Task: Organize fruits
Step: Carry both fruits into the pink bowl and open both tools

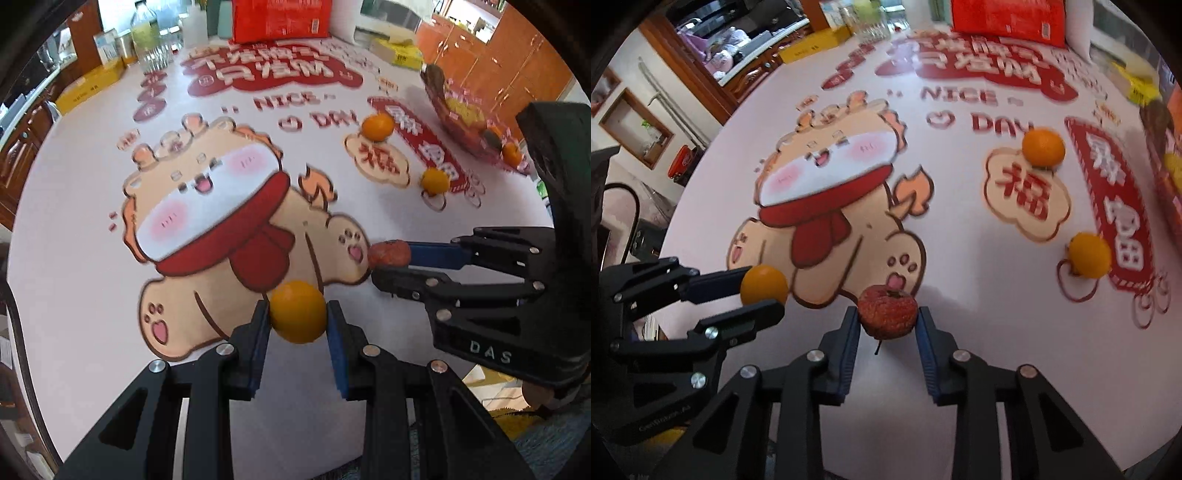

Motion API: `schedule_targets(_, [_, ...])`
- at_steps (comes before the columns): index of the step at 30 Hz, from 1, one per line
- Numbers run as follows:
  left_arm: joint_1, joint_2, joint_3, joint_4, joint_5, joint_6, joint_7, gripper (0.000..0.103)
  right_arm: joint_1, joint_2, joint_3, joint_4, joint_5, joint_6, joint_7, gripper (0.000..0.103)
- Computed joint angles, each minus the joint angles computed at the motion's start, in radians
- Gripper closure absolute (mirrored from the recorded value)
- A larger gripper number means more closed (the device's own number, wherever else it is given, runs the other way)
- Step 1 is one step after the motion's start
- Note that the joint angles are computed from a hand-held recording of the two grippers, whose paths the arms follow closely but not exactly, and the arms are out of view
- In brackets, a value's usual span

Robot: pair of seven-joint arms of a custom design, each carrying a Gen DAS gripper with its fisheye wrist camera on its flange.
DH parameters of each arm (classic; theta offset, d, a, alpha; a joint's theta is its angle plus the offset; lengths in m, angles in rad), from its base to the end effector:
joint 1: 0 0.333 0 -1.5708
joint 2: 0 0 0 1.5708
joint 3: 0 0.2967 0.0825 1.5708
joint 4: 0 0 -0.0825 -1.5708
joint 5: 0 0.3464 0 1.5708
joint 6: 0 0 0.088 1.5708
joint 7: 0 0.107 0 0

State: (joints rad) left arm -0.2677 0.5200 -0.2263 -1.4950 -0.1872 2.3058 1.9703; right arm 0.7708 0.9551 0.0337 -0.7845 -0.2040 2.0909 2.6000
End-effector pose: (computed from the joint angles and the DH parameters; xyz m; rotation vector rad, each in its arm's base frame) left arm 0.6112 -0.3017 0.4057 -1.2369 2.8132 -0.6200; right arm 0.5464 0.5353 0.3909 -1.7799 2.1195 -0.1695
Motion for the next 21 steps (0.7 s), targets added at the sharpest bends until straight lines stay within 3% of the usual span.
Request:
schedule_targets(3, [0.004,-0.028,-0.008,-0.01,-0.018,0.032,0.006,0.074,0.017,-0.038,-0.02,-0.018,-0.039,0.0,-0.009,0.072])
schedule_targets(10, [-0.005,-0.067,-0.027,0.02,-0.058,0.092,0.002,0.074,0.046,-0.233,-0.053,-0.236,-0.187,0.071,0.052,0.072])
schedule_targets(21, [-0.108,-0.022,-0.045,0.218,-0.024,0.107,-0.069,0.074,0.015,-0.601,-0.026,-0.673,-0.47,0.145,0.255,0.072])
